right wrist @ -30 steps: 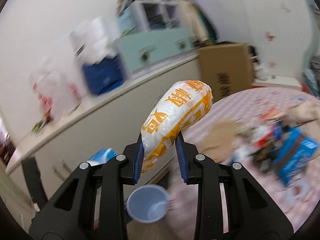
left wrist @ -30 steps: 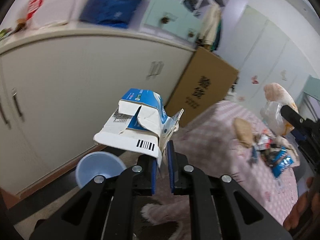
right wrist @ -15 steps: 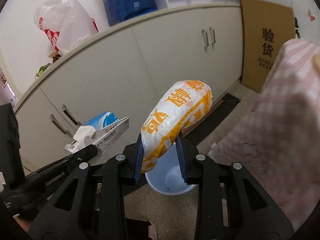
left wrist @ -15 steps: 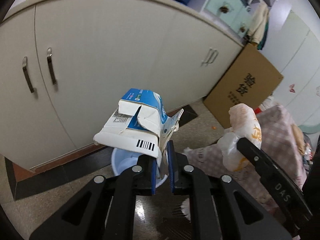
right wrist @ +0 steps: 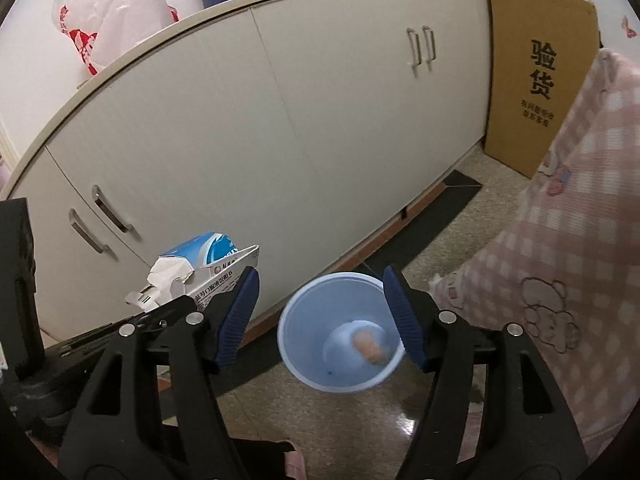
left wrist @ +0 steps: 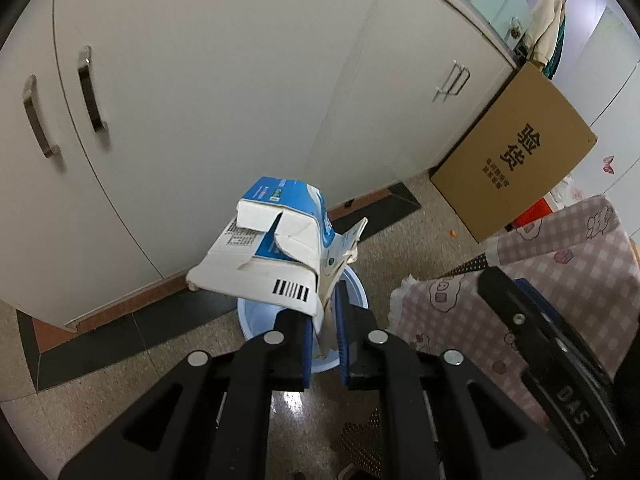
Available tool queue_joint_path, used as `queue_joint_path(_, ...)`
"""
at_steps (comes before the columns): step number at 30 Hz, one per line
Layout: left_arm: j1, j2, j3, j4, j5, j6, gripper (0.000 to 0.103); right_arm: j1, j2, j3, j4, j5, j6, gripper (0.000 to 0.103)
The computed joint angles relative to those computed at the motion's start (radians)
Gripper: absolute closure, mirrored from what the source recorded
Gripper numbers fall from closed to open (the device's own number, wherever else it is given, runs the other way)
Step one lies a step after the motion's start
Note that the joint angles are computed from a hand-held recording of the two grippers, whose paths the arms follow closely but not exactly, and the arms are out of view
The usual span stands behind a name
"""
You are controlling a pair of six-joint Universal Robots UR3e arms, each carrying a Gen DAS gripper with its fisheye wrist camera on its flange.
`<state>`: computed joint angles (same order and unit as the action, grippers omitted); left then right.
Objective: Collect trash
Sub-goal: 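Carry both items over the blue wastebasket and open both tools to drop them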
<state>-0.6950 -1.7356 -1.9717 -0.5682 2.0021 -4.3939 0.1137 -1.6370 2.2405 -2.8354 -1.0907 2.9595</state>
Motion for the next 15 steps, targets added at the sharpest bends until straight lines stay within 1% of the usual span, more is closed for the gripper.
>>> queue_joint_path(7, 0.013, -0.051, 0.04, 0.013, -0.034, 0.041, 0.093, -0.065, -0.068, 0.068, -0.017, -0.016, -0.001, 0.037)
queue_joint_path(12, 0.018, -0.089, 0.084, 0.03, -0.04, 0.083, 0.092, -0.097, -0.118, 0.132, -0.101, -0.028, 0.028, 0.037)
queue_joint_path(14, 0.017, -0.104, 0.111, 0.028, -0.028, 0.086, 0.09, -0.118, -0.137, 0.165, -0.153, -0.022, 0.048, 0.037)
queue_joint_path(15, 0.01, -0.112, 0.124, 0.033, -0.002, 0.083, 0.081, -0.128, -0.145, 0.177, -0.17, -0.017, 0.052, 0.037)
